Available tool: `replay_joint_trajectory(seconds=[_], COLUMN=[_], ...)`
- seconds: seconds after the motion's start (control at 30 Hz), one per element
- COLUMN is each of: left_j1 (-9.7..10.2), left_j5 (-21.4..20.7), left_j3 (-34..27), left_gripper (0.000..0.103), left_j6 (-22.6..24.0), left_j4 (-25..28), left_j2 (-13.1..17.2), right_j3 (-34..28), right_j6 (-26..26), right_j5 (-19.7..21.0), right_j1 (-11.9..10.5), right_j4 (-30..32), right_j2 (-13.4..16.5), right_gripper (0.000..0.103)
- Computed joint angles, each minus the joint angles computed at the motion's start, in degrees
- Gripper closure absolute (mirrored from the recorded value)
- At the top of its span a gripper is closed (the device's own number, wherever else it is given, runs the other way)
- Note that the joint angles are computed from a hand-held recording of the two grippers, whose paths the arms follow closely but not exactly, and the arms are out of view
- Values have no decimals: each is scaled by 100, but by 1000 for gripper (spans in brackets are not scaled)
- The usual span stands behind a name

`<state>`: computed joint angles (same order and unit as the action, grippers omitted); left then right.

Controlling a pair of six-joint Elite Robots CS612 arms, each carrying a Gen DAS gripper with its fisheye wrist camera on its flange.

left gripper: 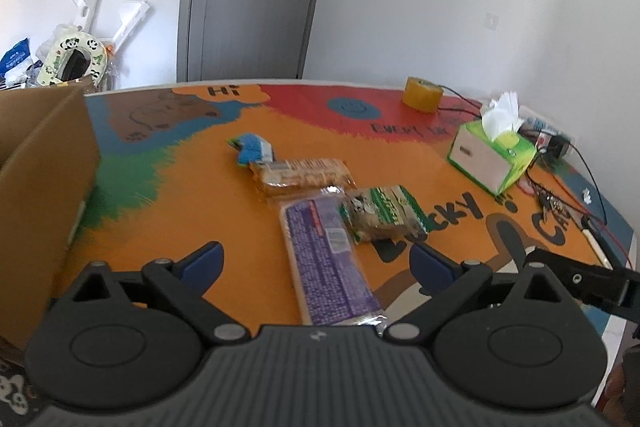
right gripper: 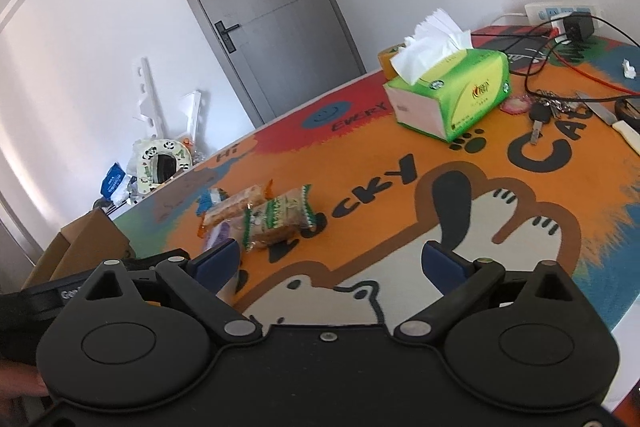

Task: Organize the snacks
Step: 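Move both grippers back over the remaining snacks on the table, then grasp the purple bar with the left gripper while the right gripper grasps the green-and-white packet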

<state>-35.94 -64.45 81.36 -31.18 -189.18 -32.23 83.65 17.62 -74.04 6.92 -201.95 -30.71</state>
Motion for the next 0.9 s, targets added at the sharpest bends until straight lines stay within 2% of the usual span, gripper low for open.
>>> replay_joint_trajectory(seconds=[0.17, 0.27, 0.33, 0.37, 0.43, 0.53, 0.9], left_j1=[-3, 20, 47, 67, 59, 84, 151], left_j5=[-9, -63, -153, -240, -133, -160, -157], left_j3=[-227, -315, -341, -343, -323, -299, 23], left_gripper=[9, 19, 36, 37, 58, 70, 75], left_j6=[17, -84, -155, -172, -94, -203, -326], left_j4=[345, 584, 719, 739, 692, 671, 222], left_j2=[126, 171, 182, 188, 192, 176, 18], right_j3=[-61, -94, -126, -139, -171, -217, -360], right_j6=[51, 88, 100, 104, 100, 67, -90], right_j5=[21, 34, 54, 60, 80, 100, 147], right_j1=[-36, -48, -53, -51, -45, -20, 94], right_j4=[96, 144, 184, 201, 232, 274, 399], right_j2=[47, 73, 92, 101, 119, 137, 168], right_gripper=[4, 4, 4, 4, 4, 4, 4])
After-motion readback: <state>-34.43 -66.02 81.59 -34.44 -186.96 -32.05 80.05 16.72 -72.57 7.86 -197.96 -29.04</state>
